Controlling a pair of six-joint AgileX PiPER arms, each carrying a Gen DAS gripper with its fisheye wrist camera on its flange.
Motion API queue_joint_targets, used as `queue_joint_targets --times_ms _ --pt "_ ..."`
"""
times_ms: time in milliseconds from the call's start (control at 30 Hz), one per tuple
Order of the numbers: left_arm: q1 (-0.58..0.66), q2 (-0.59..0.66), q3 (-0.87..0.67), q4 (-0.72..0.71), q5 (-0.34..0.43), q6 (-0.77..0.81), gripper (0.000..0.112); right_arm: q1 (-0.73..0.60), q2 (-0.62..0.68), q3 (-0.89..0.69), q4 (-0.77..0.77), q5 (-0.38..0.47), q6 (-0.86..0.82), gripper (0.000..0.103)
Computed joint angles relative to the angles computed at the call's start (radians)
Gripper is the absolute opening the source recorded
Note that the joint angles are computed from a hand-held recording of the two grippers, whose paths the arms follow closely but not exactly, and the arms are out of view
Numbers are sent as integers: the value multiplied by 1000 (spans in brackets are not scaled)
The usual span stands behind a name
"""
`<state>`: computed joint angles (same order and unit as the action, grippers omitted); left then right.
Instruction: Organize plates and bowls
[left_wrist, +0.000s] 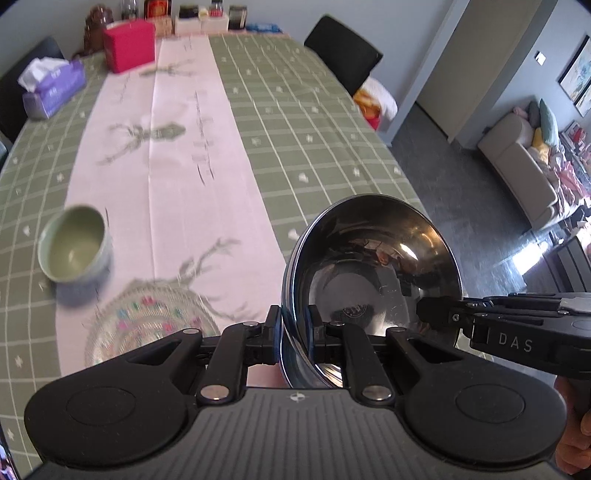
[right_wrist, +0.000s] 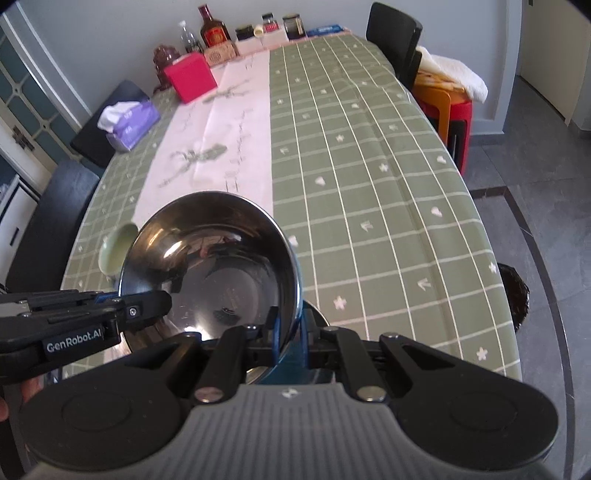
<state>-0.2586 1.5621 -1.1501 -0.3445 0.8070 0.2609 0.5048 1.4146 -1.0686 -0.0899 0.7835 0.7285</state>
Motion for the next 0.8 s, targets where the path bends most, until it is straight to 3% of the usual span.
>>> queue_joint_targets --times_ms 467,800 --pt "-23 80 0 37 94 -42 15 -33 47 39 98 24 -107 8" --pt "-31 113 -22 55 108 -53 16 -44 75 44 115 13 -125 8"
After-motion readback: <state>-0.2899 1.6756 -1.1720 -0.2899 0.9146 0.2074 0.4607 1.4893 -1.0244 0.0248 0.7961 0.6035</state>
